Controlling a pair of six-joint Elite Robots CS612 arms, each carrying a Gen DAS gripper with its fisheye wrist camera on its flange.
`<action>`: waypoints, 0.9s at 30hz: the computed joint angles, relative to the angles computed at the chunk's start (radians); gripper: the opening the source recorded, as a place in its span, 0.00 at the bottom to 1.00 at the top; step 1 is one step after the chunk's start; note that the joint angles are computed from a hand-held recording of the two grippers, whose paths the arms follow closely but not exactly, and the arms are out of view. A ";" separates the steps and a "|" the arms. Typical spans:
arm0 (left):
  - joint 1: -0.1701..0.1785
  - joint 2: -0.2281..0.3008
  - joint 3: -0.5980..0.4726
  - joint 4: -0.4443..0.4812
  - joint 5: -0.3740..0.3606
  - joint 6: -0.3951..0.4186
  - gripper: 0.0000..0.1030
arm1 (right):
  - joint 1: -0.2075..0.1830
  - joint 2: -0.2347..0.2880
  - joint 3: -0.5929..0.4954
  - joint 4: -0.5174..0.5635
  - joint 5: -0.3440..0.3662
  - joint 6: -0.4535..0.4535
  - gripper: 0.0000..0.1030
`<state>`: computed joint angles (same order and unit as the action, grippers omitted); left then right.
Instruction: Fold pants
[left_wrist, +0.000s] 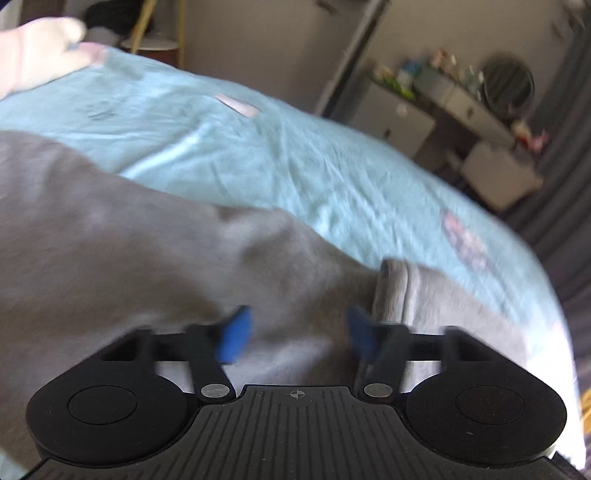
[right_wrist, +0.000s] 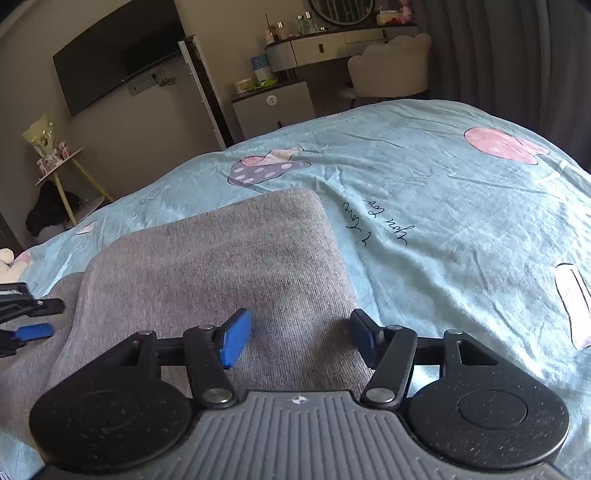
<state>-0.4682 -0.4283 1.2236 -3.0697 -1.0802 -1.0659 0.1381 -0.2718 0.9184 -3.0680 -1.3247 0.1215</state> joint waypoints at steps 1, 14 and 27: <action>-0.006 -0.026 0.055 -0.047 0.041 -0.029 0.86 | 0.001 0.000 0.000 -0.001 -0.007 0.002 0.65; 0.013 -0.245 0.570 -0.096 0.181 -0.583 0.81 | 0.006 -0.010 0.009 0.002 -0.030 -0.006 0.76; 0.095 -0.131 0.520 -0.420 0.037 -0.547 0.62 | 0.003 -0.013 0.012 0.019 -0.043 0.042 0.77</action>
<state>-0.3728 -0.5592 1.7435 -3.4894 -1.0434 -1.6126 0.1416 -0.2852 0.9300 -3.0489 -1.3673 0.1632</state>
